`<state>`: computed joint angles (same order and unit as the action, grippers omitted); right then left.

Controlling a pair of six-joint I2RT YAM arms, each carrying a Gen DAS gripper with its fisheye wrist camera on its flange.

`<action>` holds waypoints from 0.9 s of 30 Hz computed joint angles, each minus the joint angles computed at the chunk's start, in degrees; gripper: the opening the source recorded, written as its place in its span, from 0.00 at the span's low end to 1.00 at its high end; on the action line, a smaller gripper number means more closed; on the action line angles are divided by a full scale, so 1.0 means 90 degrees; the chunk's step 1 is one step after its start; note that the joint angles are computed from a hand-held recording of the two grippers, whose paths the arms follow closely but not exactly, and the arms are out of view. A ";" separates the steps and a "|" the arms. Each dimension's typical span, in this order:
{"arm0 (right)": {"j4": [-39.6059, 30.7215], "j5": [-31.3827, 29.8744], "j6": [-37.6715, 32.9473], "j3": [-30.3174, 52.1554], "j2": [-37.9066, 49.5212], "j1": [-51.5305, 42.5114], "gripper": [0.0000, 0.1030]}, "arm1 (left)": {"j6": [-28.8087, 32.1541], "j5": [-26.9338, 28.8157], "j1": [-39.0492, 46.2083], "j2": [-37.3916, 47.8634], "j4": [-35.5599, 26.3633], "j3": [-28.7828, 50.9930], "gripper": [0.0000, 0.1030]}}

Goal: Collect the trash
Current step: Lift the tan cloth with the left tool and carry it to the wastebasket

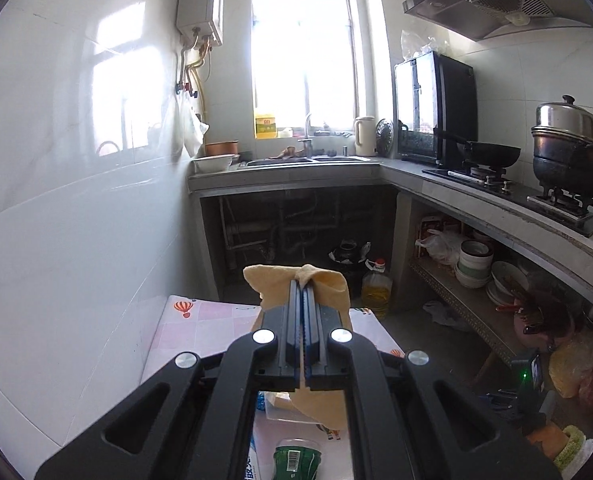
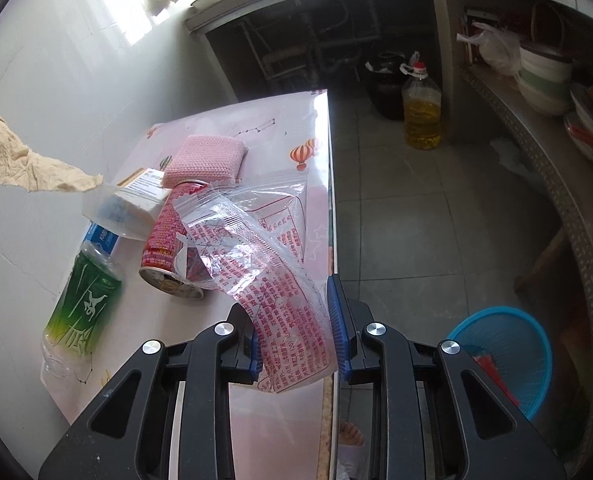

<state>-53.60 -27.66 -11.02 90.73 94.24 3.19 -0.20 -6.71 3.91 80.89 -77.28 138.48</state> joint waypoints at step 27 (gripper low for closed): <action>-0.1292 -0.0949 -0.1589 -0.1583 -0.1615 -0.4035 0.25 | -0.1448 -0.1588 -0.5425 0.1325 0.0823 -0.0292 0.01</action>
